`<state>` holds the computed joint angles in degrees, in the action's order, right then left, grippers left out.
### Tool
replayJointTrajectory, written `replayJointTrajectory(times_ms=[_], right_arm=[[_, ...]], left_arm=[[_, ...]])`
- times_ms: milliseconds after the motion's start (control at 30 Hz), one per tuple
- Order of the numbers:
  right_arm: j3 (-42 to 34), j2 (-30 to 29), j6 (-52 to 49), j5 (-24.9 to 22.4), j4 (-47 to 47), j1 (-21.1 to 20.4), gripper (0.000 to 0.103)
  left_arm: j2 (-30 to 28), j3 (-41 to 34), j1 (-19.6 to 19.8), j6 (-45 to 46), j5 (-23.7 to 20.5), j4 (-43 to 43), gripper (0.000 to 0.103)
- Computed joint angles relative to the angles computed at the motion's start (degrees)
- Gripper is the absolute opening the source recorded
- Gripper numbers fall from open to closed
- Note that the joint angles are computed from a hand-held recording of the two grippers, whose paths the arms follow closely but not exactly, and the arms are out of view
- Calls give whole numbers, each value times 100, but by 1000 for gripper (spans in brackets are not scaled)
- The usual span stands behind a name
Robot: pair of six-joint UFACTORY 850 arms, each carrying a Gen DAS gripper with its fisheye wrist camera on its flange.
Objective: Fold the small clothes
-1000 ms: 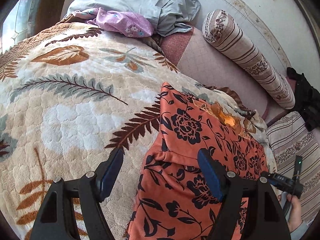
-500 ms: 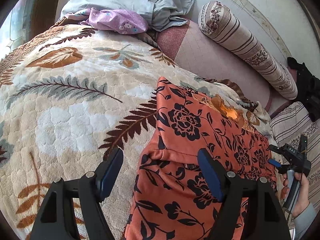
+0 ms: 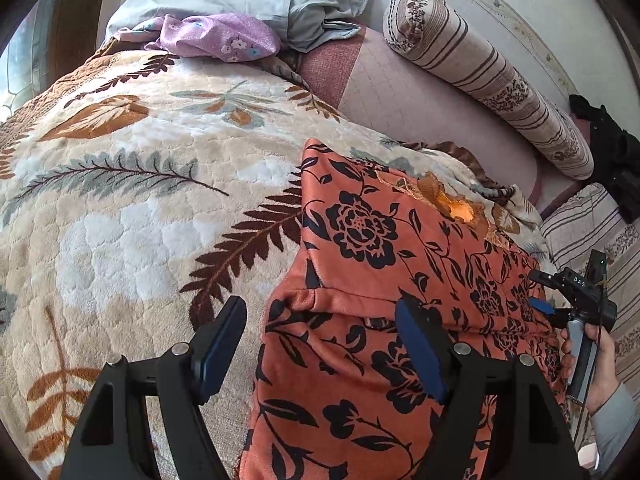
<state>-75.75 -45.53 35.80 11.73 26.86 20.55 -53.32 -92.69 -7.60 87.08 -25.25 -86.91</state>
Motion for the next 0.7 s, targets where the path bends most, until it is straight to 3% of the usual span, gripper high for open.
replayJointTrajectory(times_ms=[133,200,267,333,433,533,600,633,700], right_arm=[[455,377,-1668,1207,1885,484,85],[698,549,-2275,1911,2295,859,86],[763,489,-2586,2183,2436,1090,86],[790,263,-2217,2002,2190,1120,87],[1074,287,-808,2388,1126,1005,87],[1077,202,-548,2531,835,959,88],[1021,168,-655,2494,911,966,88],[1011,147,-648,2521,905,967,88],[1021,135,-525,2563,788,948,88]], left_arm=[[61,156,-9,585,54,-518,77],[60,124,34,448,-228,-373,77],[62,39,48,288,-400,-200,77],[-96,-351,30,-724,-474,600,77],[-689,-1422,47,-2497,-994,1711,77],[-1381,-2568,-17,-3985,-1337,2807,76],[-1851,-3298,-77,-4958,-1675,3691,52],[-1919,-3417,-110,-5278,-1547,4197,13],[-2067,-3728,-87,-5550,-1745,4490,13]])
